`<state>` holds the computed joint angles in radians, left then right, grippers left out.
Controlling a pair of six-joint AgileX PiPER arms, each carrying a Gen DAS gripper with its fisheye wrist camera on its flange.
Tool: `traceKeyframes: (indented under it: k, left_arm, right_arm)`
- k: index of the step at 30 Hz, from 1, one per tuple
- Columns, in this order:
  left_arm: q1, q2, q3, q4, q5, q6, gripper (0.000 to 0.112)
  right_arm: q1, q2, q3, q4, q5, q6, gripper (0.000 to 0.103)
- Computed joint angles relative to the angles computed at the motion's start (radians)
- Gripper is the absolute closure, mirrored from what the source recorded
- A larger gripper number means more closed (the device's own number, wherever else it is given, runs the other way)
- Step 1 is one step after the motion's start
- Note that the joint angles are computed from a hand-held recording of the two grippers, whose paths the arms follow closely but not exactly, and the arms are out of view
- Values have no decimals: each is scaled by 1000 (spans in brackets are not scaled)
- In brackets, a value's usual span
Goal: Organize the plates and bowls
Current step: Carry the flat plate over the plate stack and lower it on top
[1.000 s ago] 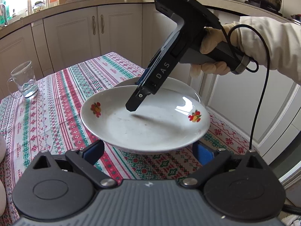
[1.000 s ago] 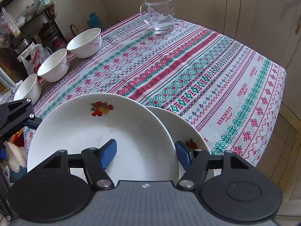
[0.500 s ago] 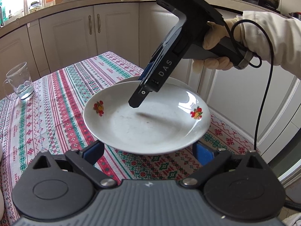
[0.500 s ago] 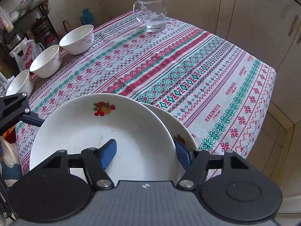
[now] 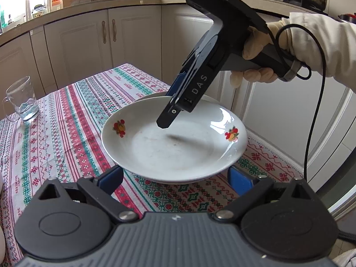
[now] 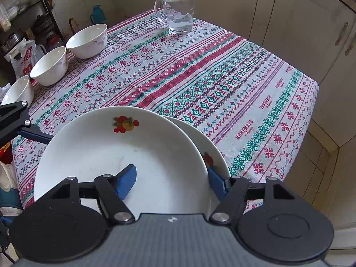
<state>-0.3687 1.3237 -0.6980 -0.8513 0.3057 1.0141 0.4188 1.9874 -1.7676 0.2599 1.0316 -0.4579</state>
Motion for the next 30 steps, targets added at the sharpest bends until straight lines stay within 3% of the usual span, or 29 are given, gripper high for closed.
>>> traceKeyframes:
  k: [11,24,27,30]
  left_arm:
    - [17,-8,2,-42,20,51,13]
    - [21,-32,33,-186,9,239,13]
    - [27,-60,52,-205,4,272,12]
    - [54,-98,73,-238,21,314,11]
  right_arm:
    - [19,-37,30,-41,-14,32,20]
    - [31,-82,91,-18,-45,34,17]
    - [51,-121,138,-28,-86,49,16]
    - [96,-191,228,-83,-182,107,2]
